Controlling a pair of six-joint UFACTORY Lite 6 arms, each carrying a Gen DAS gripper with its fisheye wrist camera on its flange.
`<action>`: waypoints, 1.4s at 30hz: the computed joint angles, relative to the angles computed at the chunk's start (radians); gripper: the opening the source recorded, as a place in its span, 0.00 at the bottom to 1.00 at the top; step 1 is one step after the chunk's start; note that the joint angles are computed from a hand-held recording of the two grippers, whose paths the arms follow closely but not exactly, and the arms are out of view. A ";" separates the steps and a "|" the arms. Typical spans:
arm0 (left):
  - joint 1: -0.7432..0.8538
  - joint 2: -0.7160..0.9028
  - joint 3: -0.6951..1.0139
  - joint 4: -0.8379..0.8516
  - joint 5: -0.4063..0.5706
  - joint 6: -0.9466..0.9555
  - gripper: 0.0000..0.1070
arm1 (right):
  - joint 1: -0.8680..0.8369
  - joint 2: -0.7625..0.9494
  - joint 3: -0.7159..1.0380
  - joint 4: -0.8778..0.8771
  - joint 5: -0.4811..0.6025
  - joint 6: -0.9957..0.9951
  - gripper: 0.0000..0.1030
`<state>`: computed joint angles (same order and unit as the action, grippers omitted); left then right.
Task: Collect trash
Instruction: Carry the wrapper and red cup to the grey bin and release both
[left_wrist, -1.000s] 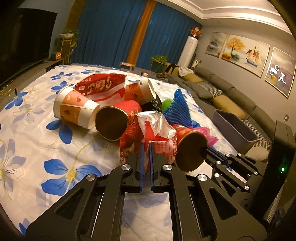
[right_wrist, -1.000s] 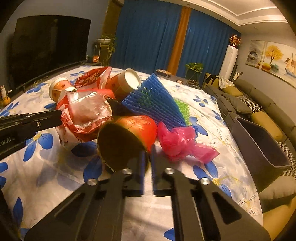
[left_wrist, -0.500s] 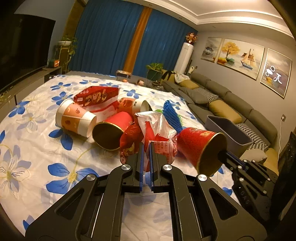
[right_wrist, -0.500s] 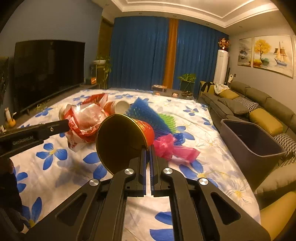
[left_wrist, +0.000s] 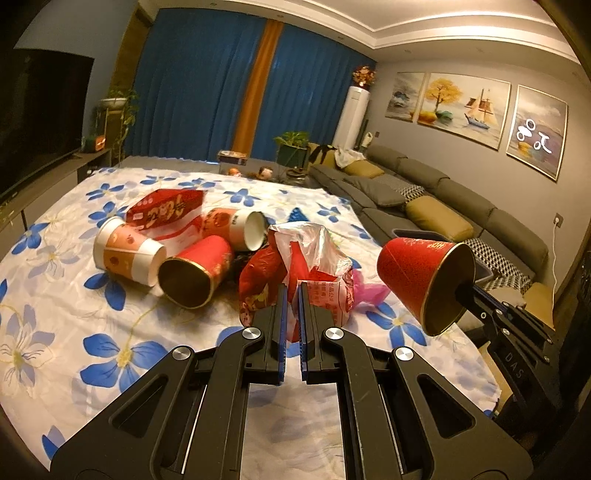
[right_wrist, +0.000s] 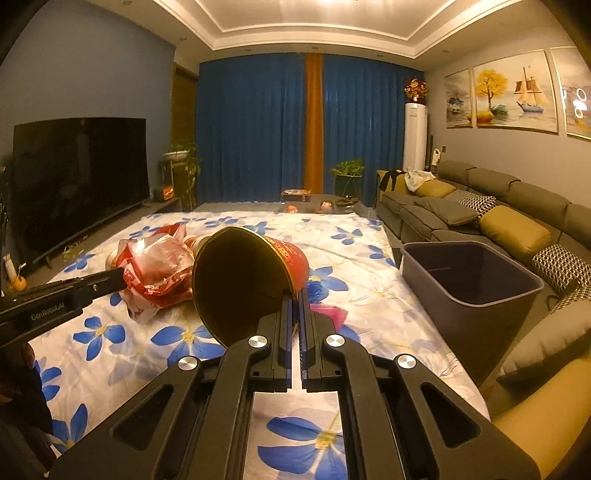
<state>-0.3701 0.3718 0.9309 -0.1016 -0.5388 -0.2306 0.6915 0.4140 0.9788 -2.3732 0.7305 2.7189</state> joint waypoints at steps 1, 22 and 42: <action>-0.007 0.003 0.005 -0.007 0.000 0.007 0.04 | -0.006 -0.011 -0.013 -0.006 0.006 0.008 0.04; -0.135 0.164 0.288 -0.095 0.091 0.122 0.04 | -0.136 -0.087 -0.102 -0.091 0.026 0.087 0.04; -0.221 0.477 0.857 -0.161 0.295 0.247 0.04 | -0.360 -0.138 -0.092 -0.176 0.015 0.107 0.04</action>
<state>-0.5915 0.8491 1.7881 -0.2629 -0.2443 0.0166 0.3317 0.2759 0.8872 -2.5490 0.7459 2.8256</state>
